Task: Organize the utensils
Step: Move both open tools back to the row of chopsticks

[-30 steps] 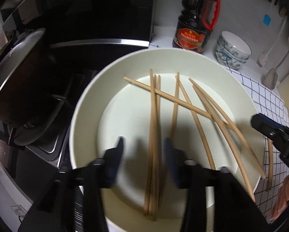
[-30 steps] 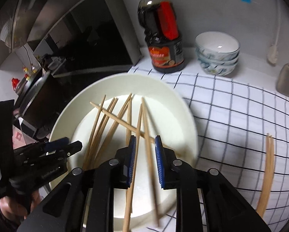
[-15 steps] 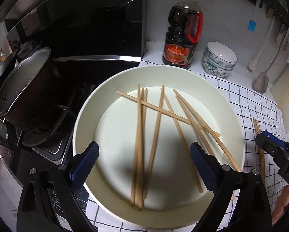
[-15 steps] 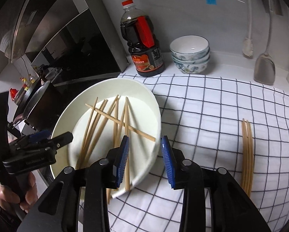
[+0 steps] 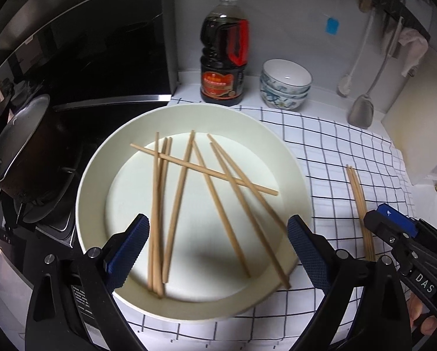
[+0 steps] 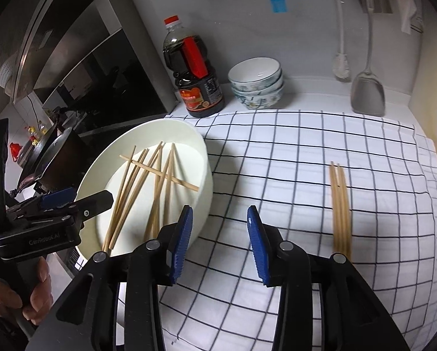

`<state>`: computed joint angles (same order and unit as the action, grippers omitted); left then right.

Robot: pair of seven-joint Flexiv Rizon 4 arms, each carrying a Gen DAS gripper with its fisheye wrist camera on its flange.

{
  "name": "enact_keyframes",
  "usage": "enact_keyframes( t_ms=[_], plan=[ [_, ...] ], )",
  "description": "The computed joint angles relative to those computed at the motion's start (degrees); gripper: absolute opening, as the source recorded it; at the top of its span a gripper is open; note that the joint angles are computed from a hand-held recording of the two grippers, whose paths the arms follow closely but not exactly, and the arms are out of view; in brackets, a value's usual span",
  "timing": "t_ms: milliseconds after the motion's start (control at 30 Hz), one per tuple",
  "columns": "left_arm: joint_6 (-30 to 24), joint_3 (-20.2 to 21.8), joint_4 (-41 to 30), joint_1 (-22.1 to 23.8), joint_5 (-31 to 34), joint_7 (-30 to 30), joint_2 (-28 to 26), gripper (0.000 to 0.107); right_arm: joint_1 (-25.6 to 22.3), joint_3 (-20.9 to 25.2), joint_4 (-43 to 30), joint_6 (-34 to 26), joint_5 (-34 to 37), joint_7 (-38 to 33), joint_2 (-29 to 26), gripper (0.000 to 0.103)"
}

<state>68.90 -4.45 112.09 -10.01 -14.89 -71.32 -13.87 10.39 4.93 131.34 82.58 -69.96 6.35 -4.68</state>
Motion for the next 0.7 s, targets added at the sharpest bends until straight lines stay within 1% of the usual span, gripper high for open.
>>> enact_keyframes(
  t_ms=[200, 300, 367, 567, 700],
  plan=[
    [0.4, -0.9, 1.1, -1.3, 0.0, 0.5, 1.5, 0.093, -2.0, 0.4, 3.1, 0.0, -3.3, 3.3, 3.6, 0.041],
    [0.6, -1.4, 2.0, -1.9, -0.8, 1.1, 2.2, 0.093, -3.8, 0.8, 5.0, 0.4, -5.6, 5.9, 5.6, 0.047],
    [0.6, -2.2, 2.9, -2.3, -2.1, 2.0, 2.7, 0.093, -5.1, 1.1, 6.6, 0.8, -6.8, 7.6, 7.0, 0.047],
    [0.4, -3.2, 4.0, -4.2, -3.2, 4.0, 3.3, 0.095, -7.3, 2.8, 11.5, -0.9, -3.0, 6.9, 11.1, 0.047],
    [-0.1, -3.7, 4.1, -5.3, -3.6, 5.0, 3.1, 0.096, -9.0, 3.6, 14.3, -1.9, -2.5, 7.5, 13.6, 0.050]
  ],
)
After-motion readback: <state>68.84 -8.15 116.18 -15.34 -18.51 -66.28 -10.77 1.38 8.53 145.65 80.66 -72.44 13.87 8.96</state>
